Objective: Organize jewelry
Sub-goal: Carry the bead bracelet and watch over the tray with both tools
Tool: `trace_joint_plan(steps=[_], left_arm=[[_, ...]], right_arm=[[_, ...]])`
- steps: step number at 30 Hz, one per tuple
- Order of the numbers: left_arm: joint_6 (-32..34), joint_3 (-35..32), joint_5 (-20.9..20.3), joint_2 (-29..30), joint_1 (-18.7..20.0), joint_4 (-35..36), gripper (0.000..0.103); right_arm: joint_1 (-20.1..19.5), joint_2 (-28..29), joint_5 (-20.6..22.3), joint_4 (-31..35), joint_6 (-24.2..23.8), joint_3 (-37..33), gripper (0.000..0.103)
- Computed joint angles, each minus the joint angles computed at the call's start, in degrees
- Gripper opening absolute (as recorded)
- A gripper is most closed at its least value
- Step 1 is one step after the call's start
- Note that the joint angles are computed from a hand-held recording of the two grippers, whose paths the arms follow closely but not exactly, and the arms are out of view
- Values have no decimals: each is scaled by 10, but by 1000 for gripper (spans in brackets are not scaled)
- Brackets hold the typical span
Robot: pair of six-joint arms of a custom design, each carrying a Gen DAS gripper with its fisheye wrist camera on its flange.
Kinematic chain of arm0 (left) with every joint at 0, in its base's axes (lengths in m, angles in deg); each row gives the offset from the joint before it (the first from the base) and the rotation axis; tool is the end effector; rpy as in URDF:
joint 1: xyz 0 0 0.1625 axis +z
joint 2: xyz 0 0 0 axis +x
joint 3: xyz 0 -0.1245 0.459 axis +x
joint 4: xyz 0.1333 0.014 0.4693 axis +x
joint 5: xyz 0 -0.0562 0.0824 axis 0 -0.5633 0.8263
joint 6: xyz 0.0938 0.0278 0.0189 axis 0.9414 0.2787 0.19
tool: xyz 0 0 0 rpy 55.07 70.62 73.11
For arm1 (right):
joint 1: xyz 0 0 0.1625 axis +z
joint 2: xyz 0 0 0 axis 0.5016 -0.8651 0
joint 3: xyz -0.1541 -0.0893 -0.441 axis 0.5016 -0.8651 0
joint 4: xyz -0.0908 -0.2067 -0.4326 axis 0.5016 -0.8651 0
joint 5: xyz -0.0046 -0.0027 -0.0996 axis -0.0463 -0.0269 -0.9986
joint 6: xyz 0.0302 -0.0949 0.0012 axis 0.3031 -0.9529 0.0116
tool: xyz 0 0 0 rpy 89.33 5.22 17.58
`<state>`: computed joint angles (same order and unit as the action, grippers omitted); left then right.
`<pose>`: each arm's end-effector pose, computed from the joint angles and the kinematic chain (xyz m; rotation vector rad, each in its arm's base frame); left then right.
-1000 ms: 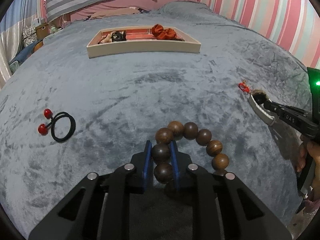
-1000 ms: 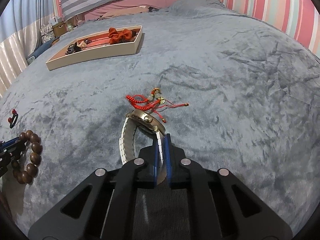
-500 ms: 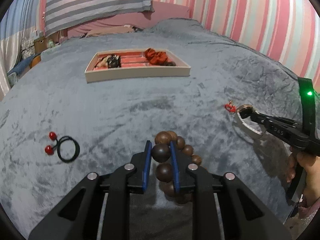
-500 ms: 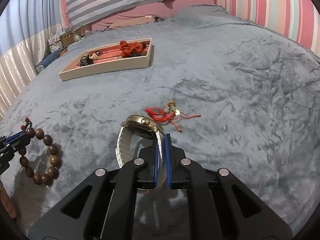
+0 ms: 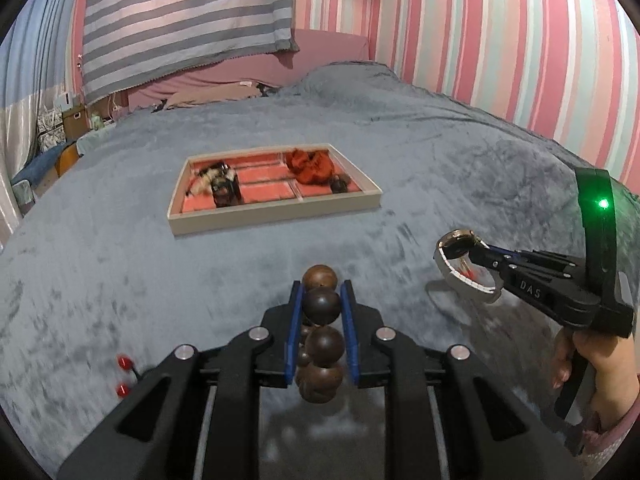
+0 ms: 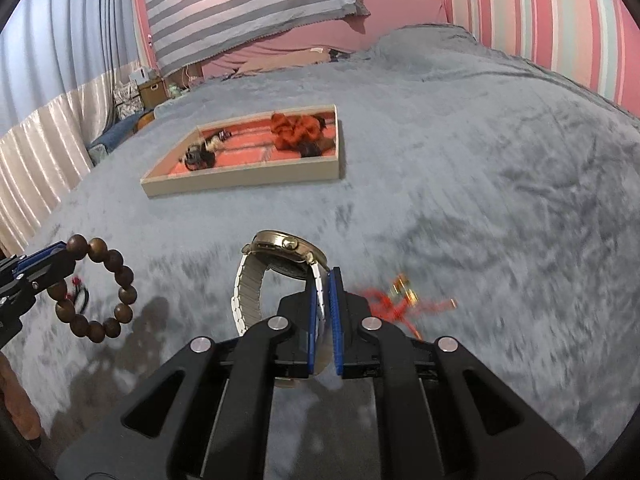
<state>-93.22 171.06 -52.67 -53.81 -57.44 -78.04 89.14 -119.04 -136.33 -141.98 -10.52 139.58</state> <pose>-0.0836 -0.3107 0.3079 0.5747 2.2544 -1.0498 0.2862 -0.3520 0.0516 0.6773 -2.4262 0.8803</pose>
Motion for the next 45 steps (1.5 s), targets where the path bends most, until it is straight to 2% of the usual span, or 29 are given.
trace_joint_plan(steps=[9,17,24,30,34,38,45], left_arm=[[215,-94,-26,189,119,-292,19],[341,-199,-68,327,218,-434,19],[392,-279,-93,415,299,-479,19],[401,-302,-105,447,351,-493,19],[409,-309,-99,463,373,-509,19],[387,-324,-103,470,394,-492,19],[397,-350,-81,506,416,-489,19]], right_arm=[[6,38,8,53,-10,-112,7],[-8,91,7,100,-19,-222,7],[-29,148,-12,124,-38,-302,7],[-43,188,-22,136,-52,-350,7],[-45,208,-36,143,-63,-371,7],[-49,216,-43,153,-59,-380,8],[-55,232,-56,164,-65,-403,8]])
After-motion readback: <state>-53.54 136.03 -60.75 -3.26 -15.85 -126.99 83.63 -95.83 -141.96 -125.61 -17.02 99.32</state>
